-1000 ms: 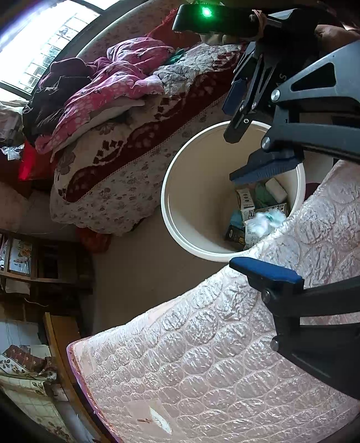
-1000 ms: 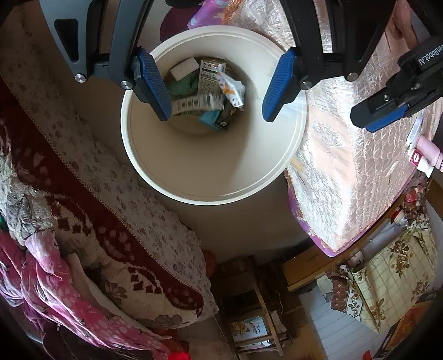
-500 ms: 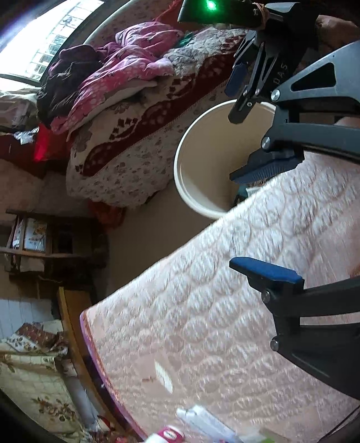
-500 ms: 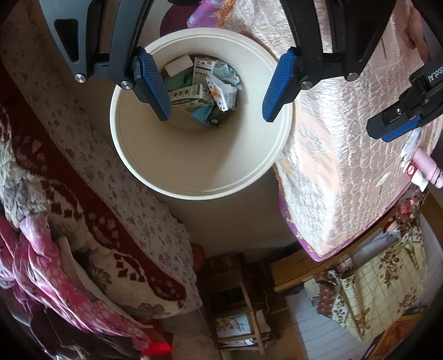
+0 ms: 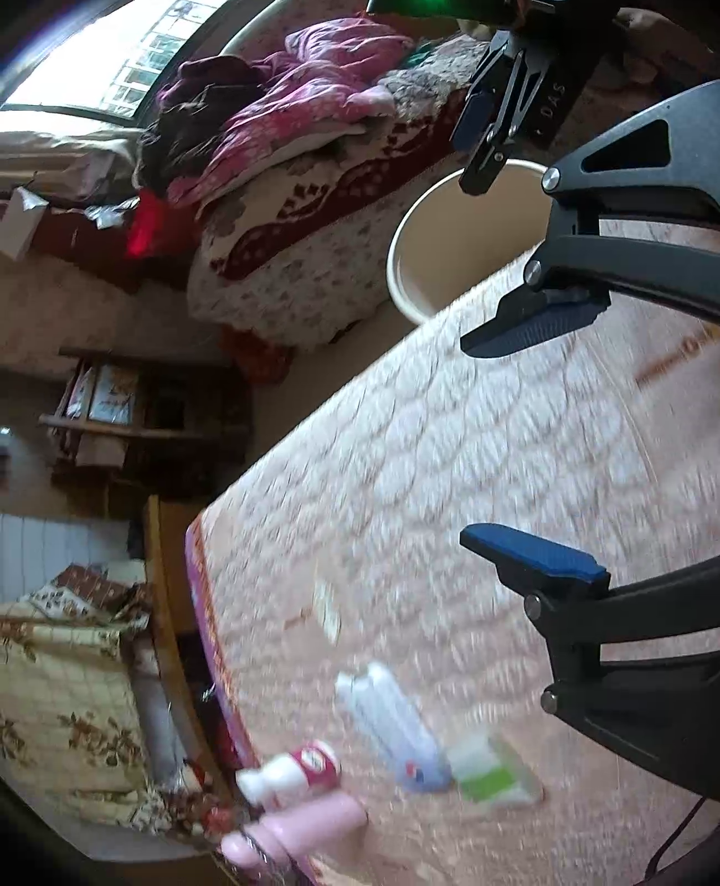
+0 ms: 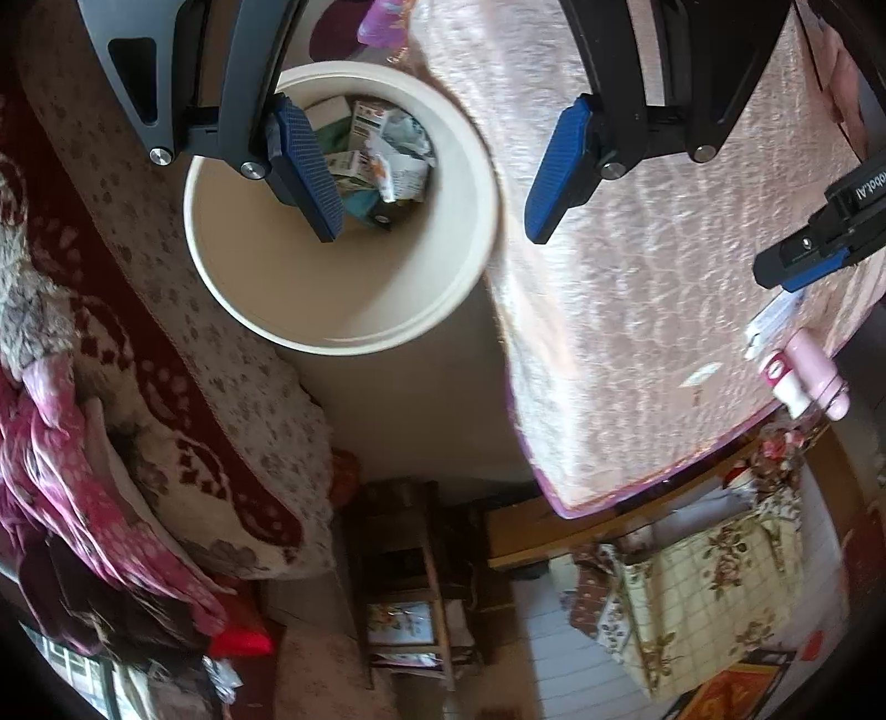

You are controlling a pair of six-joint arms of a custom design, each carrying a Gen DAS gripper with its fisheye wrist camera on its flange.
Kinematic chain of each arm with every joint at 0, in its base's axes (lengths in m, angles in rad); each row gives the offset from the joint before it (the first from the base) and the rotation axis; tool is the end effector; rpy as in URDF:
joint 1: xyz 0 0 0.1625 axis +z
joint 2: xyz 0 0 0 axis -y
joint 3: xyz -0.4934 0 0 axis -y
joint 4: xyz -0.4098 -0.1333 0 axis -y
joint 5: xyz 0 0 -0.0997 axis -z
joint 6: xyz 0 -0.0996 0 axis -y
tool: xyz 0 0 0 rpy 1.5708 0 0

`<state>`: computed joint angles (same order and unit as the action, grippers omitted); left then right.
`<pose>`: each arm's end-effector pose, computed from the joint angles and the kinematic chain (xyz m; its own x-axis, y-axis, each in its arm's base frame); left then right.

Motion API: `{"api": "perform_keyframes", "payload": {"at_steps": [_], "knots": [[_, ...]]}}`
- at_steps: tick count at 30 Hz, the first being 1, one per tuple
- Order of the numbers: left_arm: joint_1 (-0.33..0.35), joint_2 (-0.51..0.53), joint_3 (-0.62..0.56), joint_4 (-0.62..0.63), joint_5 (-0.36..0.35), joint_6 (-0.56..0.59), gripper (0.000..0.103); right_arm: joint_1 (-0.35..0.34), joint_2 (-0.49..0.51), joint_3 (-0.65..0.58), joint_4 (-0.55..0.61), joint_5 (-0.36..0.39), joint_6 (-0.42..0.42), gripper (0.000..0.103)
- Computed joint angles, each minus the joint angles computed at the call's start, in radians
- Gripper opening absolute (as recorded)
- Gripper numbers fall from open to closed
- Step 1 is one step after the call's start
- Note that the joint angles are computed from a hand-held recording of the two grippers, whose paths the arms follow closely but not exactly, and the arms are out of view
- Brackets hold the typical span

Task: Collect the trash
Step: 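Move both grippers back over the remaining trash on the bed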

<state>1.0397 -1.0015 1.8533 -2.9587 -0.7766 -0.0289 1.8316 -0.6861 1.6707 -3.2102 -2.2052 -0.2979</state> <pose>-0.1567 -0.6702 0.2606 -0.8011 0.0194 -0.5982 0.4124 0.7422 -0.5283 0.2616 -0.6923 0.1308 -0.7729 -0.0901 0.6282 -0.4512 0.7740 -0.4442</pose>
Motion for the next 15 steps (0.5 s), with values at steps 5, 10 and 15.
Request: {"api": "perform_keyframes", "payload": {"at_steps": [5,10,15], "knots": [[0.011,-0.068,0.045,-0.019,0.040,-0.002,0.065,0.028,0.015,-0.009,0.011,0.015,-0.001,0.072],[0.031,-0.134,0.088,-0.035,0.070,-0.023,0.066,0.063,0.043,-0.030,0.032,0.022,-0.017,0.072],[0.063,-0.217,0.137,-0.004,0.116,-0.057,0.068,0.084,0.073,-0.057,0.071,0.050,0.005,0.072]]}}
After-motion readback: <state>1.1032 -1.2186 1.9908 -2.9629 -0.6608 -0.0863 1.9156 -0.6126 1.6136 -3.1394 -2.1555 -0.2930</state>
